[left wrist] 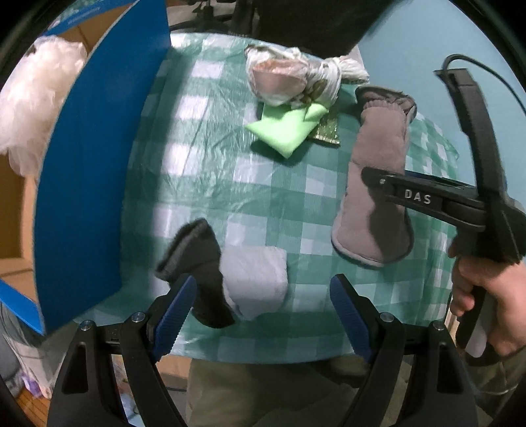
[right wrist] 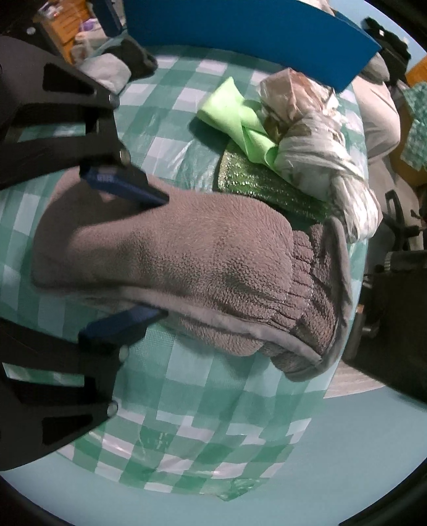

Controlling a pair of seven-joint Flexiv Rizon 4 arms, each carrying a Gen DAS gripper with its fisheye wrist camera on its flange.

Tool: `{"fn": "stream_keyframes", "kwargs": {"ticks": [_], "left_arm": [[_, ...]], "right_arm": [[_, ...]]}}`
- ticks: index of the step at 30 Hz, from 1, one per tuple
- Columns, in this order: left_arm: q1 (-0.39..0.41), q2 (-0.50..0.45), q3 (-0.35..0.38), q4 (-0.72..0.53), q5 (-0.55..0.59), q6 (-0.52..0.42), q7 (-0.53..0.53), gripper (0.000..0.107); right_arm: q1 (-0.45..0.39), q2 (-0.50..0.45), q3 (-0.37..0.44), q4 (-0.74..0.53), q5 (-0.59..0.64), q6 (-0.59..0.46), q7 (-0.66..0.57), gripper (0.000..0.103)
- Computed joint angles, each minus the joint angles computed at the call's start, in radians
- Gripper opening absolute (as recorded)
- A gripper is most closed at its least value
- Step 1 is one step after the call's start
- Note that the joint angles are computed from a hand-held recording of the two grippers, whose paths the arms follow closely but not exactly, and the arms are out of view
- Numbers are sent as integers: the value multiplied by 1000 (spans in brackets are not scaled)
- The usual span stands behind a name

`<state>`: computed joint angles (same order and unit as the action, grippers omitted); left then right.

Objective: Organize soft objects
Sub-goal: 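Grasp the grey sock with the left tool while the right tool grasps the grey fleece mitten, then lift the grey sock with the left tool while the right tool lifts the fleece mitten toward the box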

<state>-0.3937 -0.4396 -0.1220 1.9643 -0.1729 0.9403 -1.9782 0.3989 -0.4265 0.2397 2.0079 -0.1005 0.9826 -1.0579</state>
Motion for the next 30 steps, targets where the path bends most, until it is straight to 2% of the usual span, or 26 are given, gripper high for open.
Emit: {"fn": "stream_keyframes", "kwargs": {"ticks": [1,4,7,9,14,16,20,30], "left_arm": [[-5,-6,1,-1,0,1,-13,85],[-10,-19,-3,-1,-9,15,-33,85],[-16,-34,-5,4,-18,33,-61,84],[-18,-41,-8,10,-26,44,-73,78],[-32,-63,1,-20,-7,-1,-103,53],[-35,-65,4,-17,1,4,-114,48],[-26,-62,-6,-2,-9,24,-105,29],[-25,-42,-6,-13,15,21,-50,22]], "right_arm": [[-2,4,3,7,0,8,-9,43],[-20,17,17,23,25,38,-44,28],[-41,29,33,21,63,33,-85,26],[-51,41,38,26,86,27,-104,26],[-52,73,34,53,107,26,-127,26],[-53,90,38,68,117,23,-135,26],[-40,121,33,97,113,30,-130,26],[-31,154,25,123,97,31,-123,26]]}}
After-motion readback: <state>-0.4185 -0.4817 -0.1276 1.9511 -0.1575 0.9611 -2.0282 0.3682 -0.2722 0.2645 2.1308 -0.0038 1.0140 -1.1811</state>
